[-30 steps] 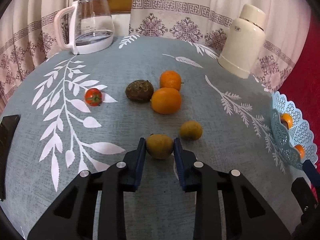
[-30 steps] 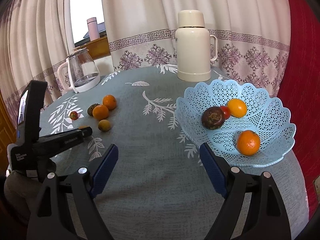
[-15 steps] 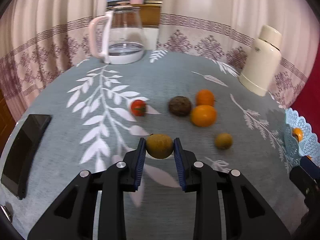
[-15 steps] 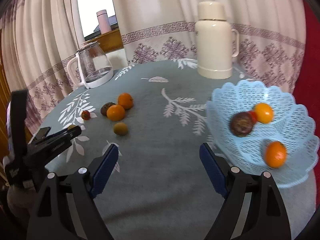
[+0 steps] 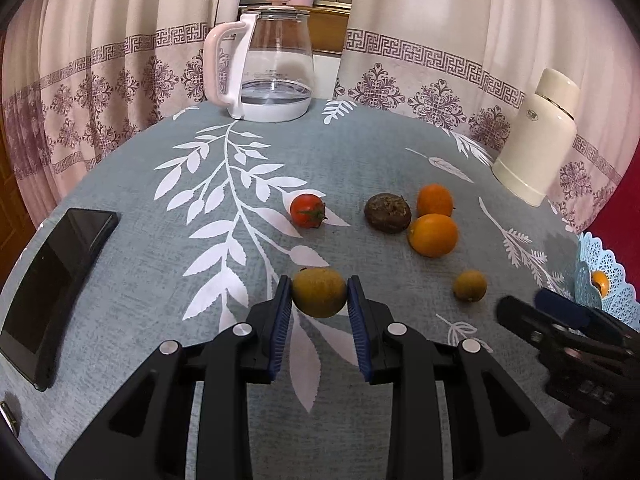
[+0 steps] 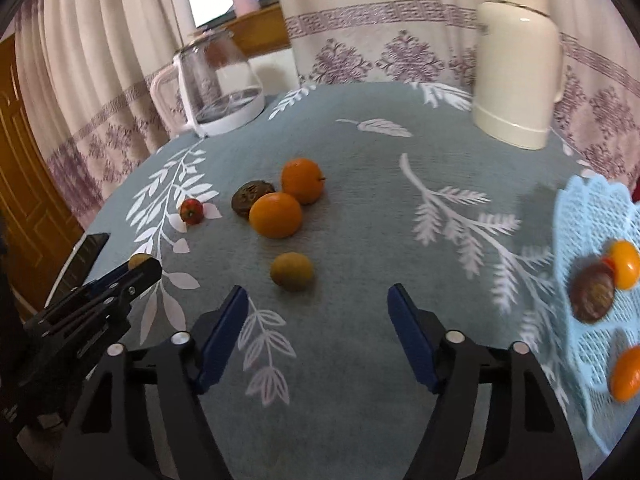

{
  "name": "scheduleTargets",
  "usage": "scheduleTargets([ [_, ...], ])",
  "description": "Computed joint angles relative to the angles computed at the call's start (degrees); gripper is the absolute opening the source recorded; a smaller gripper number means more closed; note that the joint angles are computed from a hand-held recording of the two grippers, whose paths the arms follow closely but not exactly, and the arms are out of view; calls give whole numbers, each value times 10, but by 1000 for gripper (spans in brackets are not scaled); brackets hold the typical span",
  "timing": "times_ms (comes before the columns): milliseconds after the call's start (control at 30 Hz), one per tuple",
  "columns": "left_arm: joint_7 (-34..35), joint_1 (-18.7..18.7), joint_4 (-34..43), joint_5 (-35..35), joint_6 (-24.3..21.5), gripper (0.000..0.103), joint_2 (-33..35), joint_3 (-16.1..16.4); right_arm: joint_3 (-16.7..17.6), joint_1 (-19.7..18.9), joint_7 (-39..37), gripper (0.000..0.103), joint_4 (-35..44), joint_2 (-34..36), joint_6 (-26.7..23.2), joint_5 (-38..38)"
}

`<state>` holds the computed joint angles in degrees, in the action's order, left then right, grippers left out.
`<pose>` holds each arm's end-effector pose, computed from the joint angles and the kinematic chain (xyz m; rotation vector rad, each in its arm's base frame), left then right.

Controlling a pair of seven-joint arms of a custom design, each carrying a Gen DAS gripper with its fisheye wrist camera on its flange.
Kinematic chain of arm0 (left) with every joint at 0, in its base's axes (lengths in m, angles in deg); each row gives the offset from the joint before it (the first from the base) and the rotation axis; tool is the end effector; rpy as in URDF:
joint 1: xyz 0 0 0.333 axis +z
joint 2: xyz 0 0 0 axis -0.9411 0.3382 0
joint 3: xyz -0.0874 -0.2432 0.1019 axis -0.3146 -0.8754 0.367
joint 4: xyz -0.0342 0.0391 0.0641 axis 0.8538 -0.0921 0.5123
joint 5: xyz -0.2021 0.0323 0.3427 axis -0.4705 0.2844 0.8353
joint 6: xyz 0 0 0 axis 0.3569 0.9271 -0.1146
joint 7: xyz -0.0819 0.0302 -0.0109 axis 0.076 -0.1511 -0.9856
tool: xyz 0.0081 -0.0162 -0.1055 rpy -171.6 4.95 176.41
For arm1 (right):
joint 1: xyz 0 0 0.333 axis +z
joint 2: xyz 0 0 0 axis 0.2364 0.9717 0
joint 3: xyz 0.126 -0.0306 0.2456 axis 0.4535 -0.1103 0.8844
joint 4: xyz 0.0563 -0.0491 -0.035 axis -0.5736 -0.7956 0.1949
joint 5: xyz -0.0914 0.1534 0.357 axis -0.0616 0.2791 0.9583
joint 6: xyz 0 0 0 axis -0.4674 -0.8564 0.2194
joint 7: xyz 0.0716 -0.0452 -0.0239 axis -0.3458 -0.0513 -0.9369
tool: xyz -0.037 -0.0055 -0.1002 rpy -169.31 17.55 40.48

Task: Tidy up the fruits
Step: 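Grasp another small yellow fruit with the right gripper while the left holds its fruit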

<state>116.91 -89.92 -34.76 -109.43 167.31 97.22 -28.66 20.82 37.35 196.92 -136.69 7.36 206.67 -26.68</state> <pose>0.6324 -0.1187 0.2783 -1.7957 1.6709 -0.9182 0.6464 0.2713 0.2851 -1.7409 1.6442 -0.4823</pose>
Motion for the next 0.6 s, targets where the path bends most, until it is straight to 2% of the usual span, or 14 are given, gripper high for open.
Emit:
scheduleTargets([
  [233,1,18,-2,10,5,29,-1,-19,49,-32,-53,69,89,53,-60,15],
  [333,1,21,-2,10,5,29,-1,-23,63,-39,-76,64,114,67,-87,27],
  [433,-1,25,-1,10,3,29,-1,-26,57,-31,-85,57,138,80,-117,32],
  [600,-2,29,-3,13,5,29,-2,-31,55,-27,-94,51,153,89,-123,38],
])
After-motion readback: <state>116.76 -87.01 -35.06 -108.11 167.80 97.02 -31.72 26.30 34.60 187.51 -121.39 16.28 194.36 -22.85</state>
